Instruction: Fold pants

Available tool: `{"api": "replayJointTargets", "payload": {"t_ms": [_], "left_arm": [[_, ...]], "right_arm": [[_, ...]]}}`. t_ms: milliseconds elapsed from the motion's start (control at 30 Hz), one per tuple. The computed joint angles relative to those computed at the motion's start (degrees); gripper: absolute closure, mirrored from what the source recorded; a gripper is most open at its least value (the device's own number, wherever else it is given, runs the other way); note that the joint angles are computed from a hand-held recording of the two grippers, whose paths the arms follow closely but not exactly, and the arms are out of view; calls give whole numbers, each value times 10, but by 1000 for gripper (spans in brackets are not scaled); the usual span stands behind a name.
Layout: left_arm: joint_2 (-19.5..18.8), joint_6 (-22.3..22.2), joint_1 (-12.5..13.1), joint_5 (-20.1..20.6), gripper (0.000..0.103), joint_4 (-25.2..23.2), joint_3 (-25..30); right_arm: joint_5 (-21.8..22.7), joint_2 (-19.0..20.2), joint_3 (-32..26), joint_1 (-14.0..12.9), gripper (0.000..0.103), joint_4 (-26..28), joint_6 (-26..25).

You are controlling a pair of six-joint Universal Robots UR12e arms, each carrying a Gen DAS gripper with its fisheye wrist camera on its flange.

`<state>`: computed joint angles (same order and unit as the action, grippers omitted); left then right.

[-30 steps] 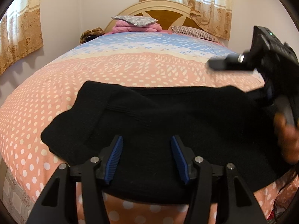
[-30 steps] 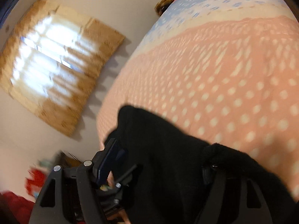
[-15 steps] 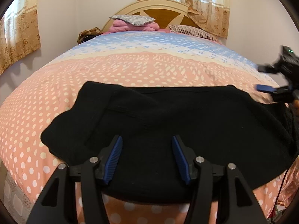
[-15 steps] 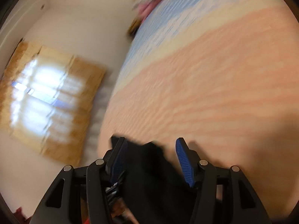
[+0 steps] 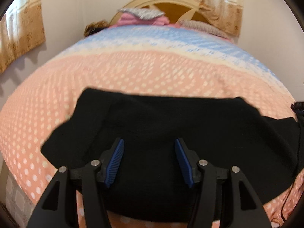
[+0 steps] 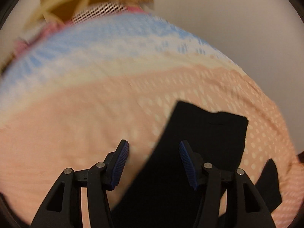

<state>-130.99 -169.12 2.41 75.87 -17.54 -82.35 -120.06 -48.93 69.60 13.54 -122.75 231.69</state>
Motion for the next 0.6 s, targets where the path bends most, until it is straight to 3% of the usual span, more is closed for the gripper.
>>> {"api": "replayJointTargets", "payload": {"t_ms": [100,133,167,200,300,367,467,600], "left_arm": [[0,15,-3,12,42,24,-7],[0,18,-3,15,41,26,-8],[0,17,-4,18,41,28,-8],[-1,12,-4,16,40,28,-8],[-1,10,-3,15,40,29,-9],[-1,10,-3,16,40,28,-9],[-1,6,-4,18,39,29,-9],[-1,6,-4,18,39,24,-7]], "right_arm": [[-7,-3,13,1,46,-21,9],[-3,-8,18,0,56,-27,20],[-2,-12,21,0,87,-27,27],[0,-20,36,-1,96,-37,34],[33,-54,102,-6,97,-141,58],[31,-81,152,-2,97,-228,72],[-4,-130,234,15,97,-342,106],[-52,-179,320,38,97,-404,192]]}}
